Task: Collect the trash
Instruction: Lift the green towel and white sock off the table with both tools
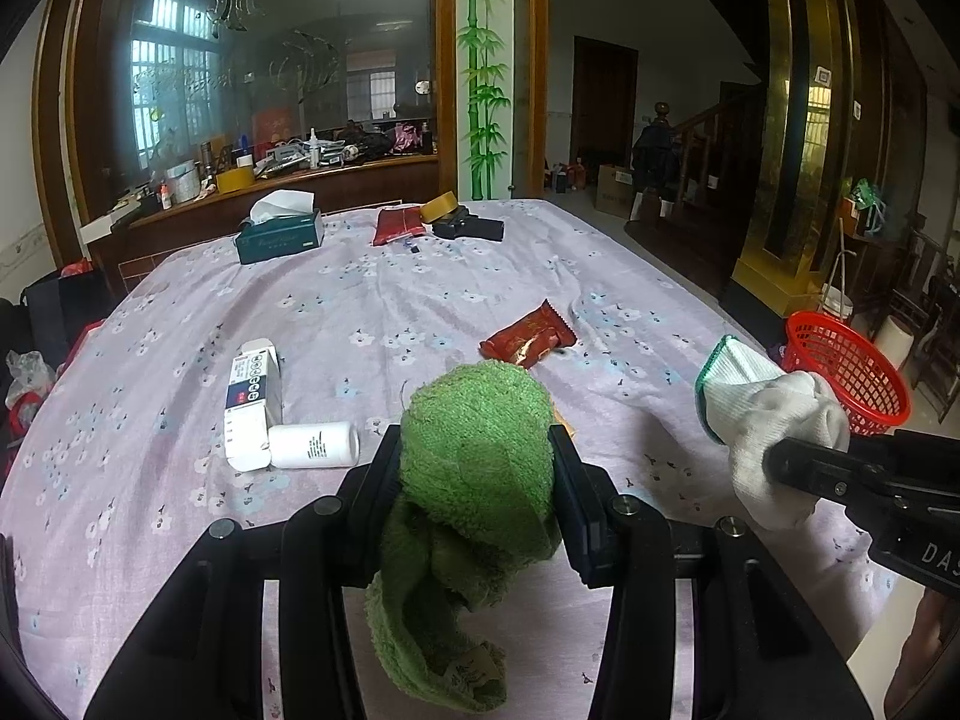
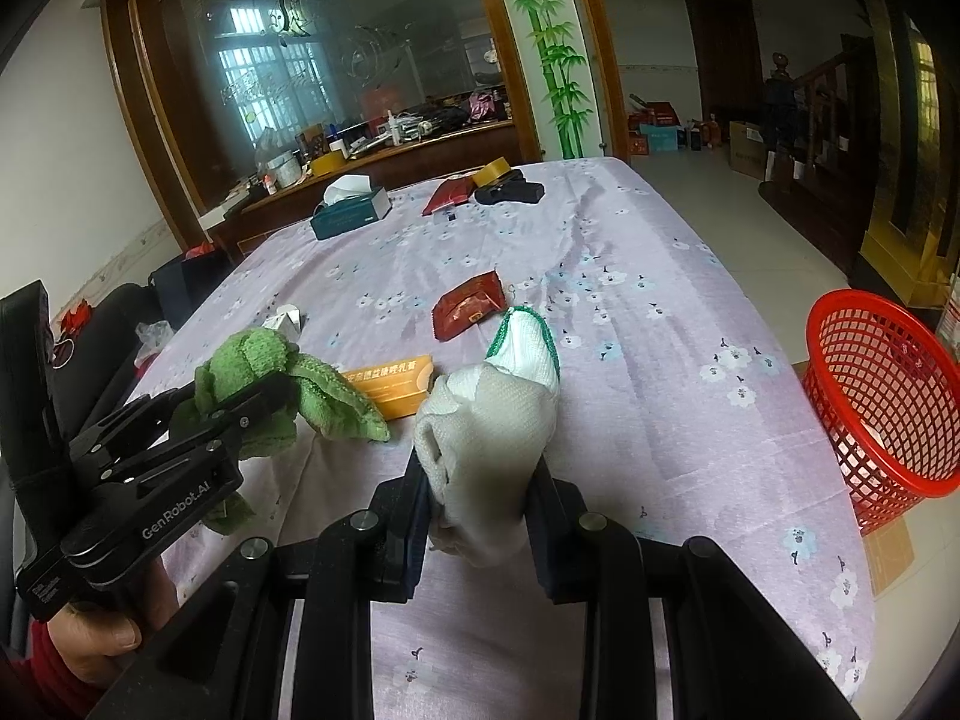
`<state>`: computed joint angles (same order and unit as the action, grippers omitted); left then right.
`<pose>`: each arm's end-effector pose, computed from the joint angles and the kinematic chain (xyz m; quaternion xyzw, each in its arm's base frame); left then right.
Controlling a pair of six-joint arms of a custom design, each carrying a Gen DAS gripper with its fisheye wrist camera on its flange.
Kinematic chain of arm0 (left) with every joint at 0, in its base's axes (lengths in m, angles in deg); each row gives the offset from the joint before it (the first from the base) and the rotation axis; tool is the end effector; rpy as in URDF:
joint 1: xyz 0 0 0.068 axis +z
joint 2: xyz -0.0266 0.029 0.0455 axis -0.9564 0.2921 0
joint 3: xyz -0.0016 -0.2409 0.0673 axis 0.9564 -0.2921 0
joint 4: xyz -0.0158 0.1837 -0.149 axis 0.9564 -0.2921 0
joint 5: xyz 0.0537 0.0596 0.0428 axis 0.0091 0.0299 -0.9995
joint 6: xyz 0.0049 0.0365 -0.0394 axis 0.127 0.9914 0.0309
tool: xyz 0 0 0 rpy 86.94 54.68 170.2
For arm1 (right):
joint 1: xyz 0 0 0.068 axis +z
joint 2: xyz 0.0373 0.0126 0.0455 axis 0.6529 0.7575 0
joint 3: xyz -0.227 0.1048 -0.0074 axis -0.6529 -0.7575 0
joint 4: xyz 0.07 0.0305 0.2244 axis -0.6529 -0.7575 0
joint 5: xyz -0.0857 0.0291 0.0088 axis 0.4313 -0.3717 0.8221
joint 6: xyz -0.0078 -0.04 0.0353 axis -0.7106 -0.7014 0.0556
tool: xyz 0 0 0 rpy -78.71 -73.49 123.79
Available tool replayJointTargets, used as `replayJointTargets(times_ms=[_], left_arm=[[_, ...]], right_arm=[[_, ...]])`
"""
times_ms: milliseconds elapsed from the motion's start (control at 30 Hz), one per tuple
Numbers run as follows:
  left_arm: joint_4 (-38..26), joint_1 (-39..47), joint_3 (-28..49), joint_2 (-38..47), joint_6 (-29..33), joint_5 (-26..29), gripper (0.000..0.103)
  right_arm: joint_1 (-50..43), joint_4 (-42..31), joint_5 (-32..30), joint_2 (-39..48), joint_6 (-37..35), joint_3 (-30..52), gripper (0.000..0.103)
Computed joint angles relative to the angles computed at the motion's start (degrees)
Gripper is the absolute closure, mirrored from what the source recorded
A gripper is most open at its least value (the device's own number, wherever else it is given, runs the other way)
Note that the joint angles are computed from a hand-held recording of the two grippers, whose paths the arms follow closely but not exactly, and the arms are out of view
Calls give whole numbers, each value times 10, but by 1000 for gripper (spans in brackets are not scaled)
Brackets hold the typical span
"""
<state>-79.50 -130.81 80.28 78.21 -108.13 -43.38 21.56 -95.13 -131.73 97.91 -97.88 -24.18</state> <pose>0.1512 -0.1868 0.1181 -0.1693 0.8732 0.0845 0.4492 0.2435 -0.0571 0.1121 -0.2792 0.8627 0.2533 0.3372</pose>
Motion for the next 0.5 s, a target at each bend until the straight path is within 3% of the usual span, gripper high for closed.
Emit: replayJointTargets(times_ms=[500], left_arm=[[5,4,38,19,39,2,59]], right_arm=[[-37,-43,-18,8,-23,30,72]])
